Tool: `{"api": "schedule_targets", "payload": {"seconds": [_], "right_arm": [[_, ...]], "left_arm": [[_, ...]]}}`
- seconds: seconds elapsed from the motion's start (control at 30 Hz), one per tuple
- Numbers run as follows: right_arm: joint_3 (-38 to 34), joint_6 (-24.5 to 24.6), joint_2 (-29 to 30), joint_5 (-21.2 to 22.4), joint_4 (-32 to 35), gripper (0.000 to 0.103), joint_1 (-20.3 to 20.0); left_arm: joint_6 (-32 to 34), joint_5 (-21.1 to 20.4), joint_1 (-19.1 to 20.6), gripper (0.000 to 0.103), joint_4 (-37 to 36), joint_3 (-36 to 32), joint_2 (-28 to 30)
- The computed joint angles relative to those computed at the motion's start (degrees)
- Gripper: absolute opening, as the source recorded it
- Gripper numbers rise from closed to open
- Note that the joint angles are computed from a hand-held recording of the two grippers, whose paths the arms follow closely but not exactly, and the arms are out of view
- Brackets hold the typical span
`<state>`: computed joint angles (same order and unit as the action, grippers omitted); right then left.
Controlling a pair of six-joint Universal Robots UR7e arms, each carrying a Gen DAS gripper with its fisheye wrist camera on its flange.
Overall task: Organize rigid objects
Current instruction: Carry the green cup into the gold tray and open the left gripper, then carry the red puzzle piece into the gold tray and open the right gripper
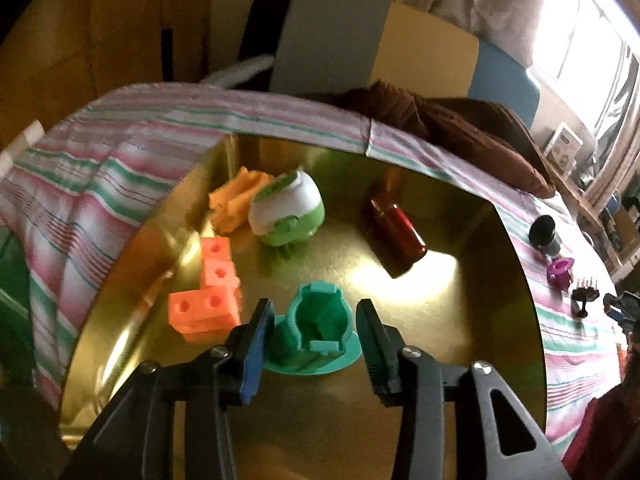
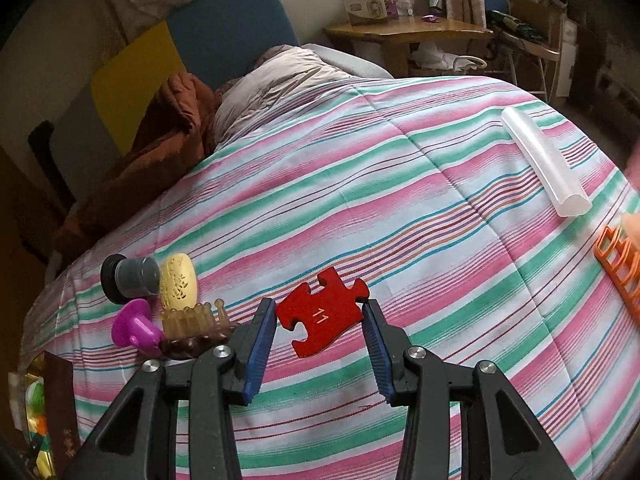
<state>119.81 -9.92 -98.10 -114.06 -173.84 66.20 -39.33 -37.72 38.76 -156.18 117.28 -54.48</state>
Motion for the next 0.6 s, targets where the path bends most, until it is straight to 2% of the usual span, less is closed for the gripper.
{"api": "schedule_targets", "payload": {"seconds": [0.1, 0.2, 0.47, 0.6], "right_arm": [[0.2, -0.1, -0.3, 1.1, -0.6, 0.044, -0.1], [0.5, -0.6, -0.5, 2.5, -1.2, 0.044, -0.1], [1.8, -5.4, -0.6, 6.3, -4.9, 0.044, 1.3], [2.7, -9.7, 0.2, 6.9, -7.8, 0.044, 3.1]], "left_arm": [[-1.7, 4.1, -2.2, 0.043, -3.8, 2.9, -0.5], [-2.8, 5.6, -4.1, 0.043, -5.8, 5.5, -0.9], [3.0, 2.1, -6.3, 0.043, -12.8, 7.7, 0.7], [4.7, 0.7, -7.0, 0.043, -12.8, 7.0, 2.2]]}}
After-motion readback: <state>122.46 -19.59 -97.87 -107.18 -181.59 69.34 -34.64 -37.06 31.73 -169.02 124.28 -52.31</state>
